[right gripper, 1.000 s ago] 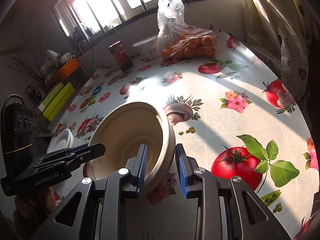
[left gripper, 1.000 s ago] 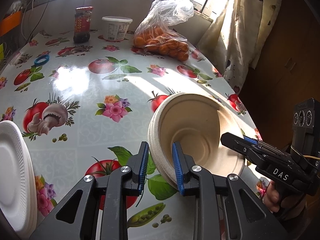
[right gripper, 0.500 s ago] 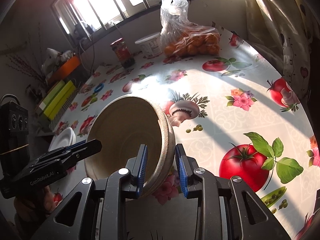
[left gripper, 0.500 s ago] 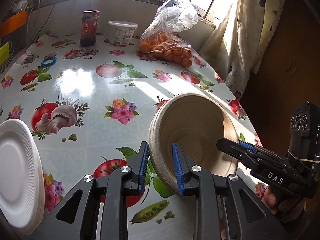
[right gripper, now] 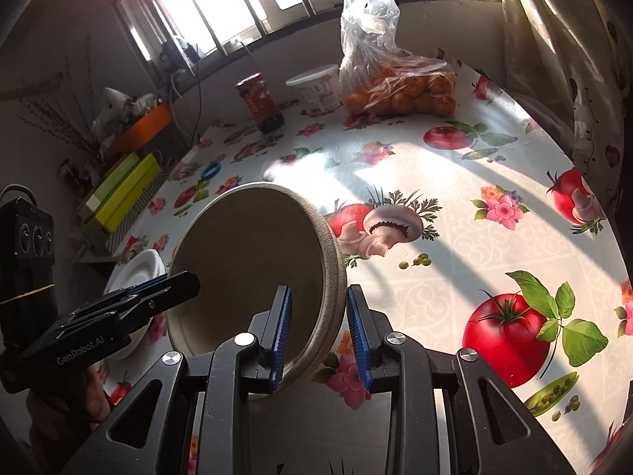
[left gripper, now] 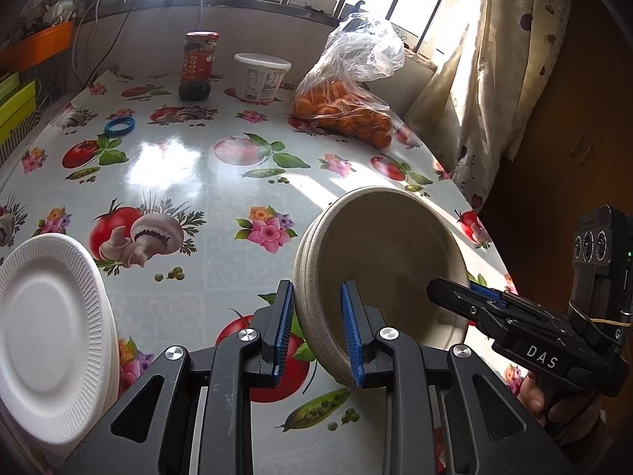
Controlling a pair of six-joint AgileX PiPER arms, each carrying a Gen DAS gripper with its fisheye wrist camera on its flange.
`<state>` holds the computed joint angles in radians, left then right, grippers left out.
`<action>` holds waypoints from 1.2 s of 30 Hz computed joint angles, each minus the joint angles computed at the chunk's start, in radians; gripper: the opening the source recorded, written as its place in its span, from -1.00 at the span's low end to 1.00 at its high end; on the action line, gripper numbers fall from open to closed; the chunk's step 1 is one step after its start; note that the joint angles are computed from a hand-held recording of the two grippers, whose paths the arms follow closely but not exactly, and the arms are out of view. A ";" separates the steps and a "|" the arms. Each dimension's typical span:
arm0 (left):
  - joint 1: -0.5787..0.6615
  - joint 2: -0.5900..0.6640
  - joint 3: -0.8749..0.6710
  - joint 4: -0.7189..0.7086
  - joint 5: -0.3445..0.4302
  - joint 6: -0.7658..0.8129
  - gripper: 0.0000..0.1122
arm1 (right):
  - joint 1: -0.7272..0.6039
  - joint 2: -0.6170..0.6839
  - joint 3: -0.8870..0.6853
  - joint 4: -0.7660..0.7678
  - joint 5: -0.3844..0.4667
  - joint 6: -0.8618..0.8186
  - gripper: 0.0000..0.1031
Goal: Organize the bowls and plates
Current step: 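Carry the nested beige bowls over the white plate stack, right gripper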
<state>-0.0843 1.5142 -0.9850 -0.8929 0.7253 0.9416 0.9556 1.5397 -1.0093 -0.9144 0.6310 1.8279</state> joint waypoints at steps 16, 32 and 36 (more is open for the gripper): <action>0.118 -0.032 0.001 0.005 0.031 0.013 -0.55 | -0.008 0.100 -0.151 0.073 -0.031 -0.148 -0.46; 0.260 -0.021 -0.021 0.006 0.054 0.034 -0.55 | -0.029 0.244 -0.366 0.220 -0.063 -0.389 -0.46; 0.292 -0.016 -0.027 0.005 0.060 0.041 -0.55 | -0.030 0.283 -0.430 0.262 -0.057 -0.452 -0.46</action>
<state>0.2081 1.4978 -1.0125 -0.8881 0.7851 0.9828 0.9258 1.8231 -1.4394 -0.6525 0.5735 1.3755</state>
